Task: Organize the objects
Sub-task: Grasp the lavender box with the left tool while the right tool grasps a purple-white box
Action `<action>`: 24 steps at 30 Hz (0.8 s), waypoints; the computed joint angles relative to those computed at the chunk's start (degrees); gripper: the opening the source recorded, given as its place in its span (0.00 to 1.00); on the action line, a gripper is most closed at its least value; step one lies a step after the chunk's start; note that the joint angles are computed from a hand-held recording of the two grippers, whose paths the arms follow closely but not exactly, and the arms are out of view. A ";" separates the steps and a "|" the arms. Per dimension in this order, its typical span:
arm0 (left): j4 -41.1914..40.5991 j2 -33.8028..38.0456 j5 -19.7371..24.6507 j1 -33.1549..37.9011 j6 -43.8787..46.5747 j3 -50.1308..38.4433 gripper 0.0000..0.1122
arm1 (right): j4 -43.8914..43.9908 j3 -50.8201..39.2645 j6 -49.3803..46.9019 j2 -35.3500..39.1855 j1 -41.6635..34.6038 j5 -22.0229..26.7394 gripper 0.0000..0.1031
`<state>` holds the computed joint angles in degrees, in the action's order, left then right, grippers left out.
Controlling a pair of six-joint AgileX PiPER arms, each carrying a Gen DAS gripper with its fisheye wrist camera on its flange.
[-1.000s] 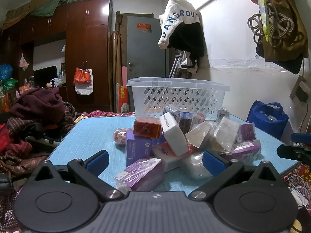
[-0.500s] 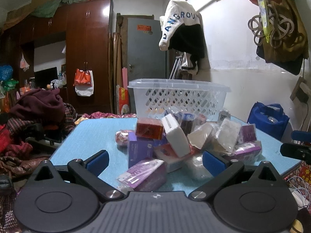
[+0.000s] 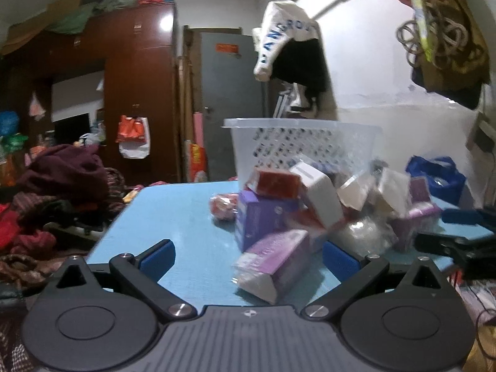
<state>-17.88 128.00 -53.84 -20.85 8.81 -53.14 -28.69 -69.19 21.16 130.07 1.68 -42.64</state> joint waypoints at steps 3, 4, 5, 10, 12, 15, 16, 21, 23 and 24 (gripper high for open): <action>-0.71 1.54 0.71 -0.40 2.06 -2.10 0.90 | 0.96 -1.88 -0.99 1.64 0.28 0.79 0.83; -0.84 2.02 1.00 -0.42 2.31 -2.80 0.86 | 1.09 -2.31 -0.73 1.92 0.34 0.82 0.82; -0.74 2.43 1.32 -0.40 2.34 -3.43 0.84 | 1.16 -2.71 -0.60 2.14 0.37 0.95 0.78; 1.84 3.97 2.35 -0.24 0.81 -5.16 0.55 | 0.85 -2.16 -1.01 2.22 0.03 0.33 0.65; 1.61 4.18 0.93 -0.53 0.98 -4.57 0.55 | 0.12 -1.00 -0.49 1.67 -0.81 -0.59 0.65; 2.57 3.62 -2.75 -0.66 -0.17 -2.14 0.53 | -1.08 0.99 0.39 0.41 -2.13 -1.64 0.65; 2.82 3.19 -3.90 -0.67 -0.69 -1.23 0.52 | -0.94 1.52 0.00 0.09 -2.32 -1.53 0.65; 2.18 1.62 -3.57 -0.59 -1.08 -0.40 0.52 | -4.81 3.14 3.48 -2.18 -4.31 0.74 0.65; 2.00 1.49 -3.03 -0.64 -1.01 -0.64 0.52 | -4.90 3.79 3.25 -2.74 -4.58 1.27 0.65; 1.93 1.46 -2.87 -0.63 -0.88 -0.74 0.52 | -4.83 3.84 3.11 -2.94 -4.48 1.86 0.65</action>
